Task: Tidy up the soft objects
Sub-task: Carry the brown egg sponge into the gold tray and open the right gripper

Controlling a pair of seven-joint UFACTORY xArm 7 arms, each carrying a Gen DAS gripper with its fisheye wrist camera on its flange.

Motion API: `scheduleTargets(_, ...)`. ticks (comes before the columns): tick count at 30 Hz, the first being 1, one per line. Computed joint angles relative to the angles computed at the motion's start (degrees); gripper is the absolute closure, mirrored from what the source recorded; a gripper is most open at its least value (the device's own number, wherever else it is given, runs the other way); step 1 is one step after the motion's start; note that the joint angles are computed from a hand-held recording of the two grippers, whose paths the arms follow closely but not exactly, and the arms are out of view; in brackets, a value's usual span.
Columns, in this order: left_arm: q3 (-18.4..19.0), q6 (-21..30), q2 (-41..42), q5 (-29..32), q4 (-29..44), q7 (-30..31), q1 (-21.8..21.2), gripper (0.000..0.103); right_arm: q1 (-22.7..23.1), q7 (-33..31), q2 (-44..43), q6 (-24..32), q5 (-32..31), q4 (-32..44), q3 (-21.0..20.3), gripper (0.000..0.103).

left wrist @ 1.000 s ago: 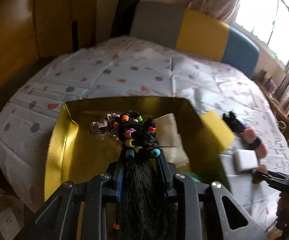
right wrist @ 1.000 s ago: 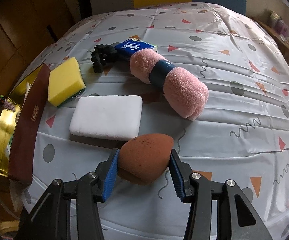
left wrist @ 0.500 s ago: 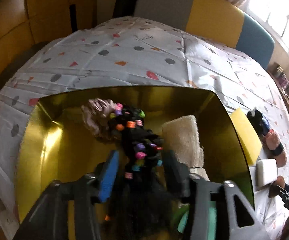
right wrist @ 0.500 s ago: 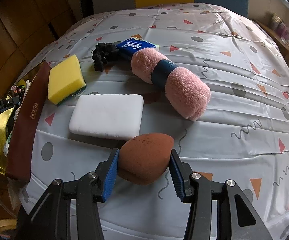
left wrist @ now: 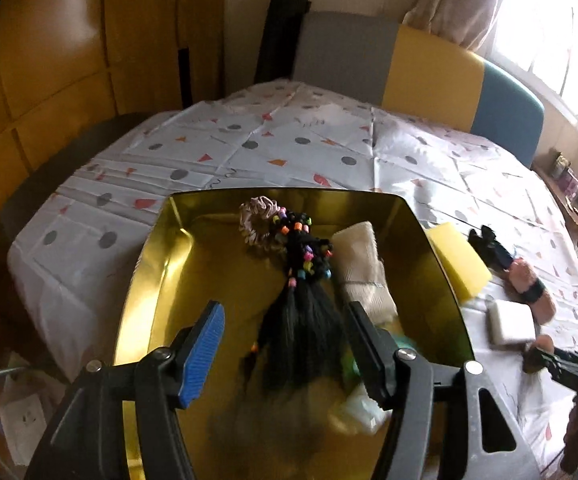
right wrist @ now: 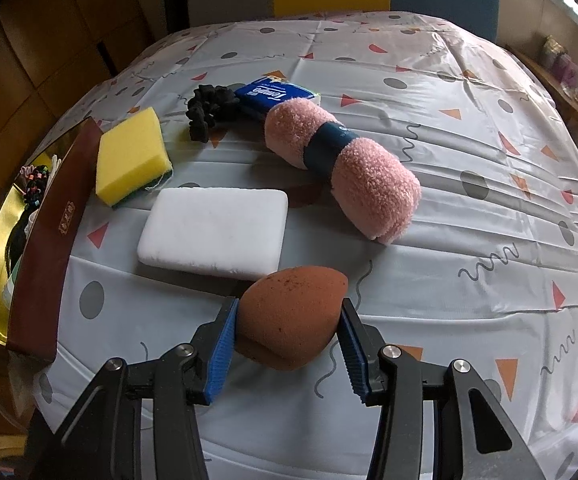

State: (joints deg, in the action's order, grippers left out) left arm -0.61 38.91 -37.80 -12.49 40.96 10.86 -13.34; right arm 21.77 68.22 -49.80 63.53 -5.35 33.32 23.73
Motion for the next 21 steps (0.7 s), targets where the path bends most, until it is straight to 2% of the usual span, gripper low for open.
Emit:
scheduleTargets(10,1.2,3.2,-10.6,-0.1,-5.0,0.8,-0.4,0.040,0.1,-0.1,1.7,1.1,-1.4,1.2,0.9,0.055)
scheduleTargets(17,1.8,3.9,-13.7,0.4,-6.7,1.6,0.1,0.040,0.2,0.4,2.6,1.7,-2.0,1.7,1.4,0.055)
scheduleTargets(21,2.3,4.1,-14.3,0.4,-7.0,2.2,0.2,0.040,0.1,1.1,3.2,3.0,-2.2,3.0,1.5,0.059)
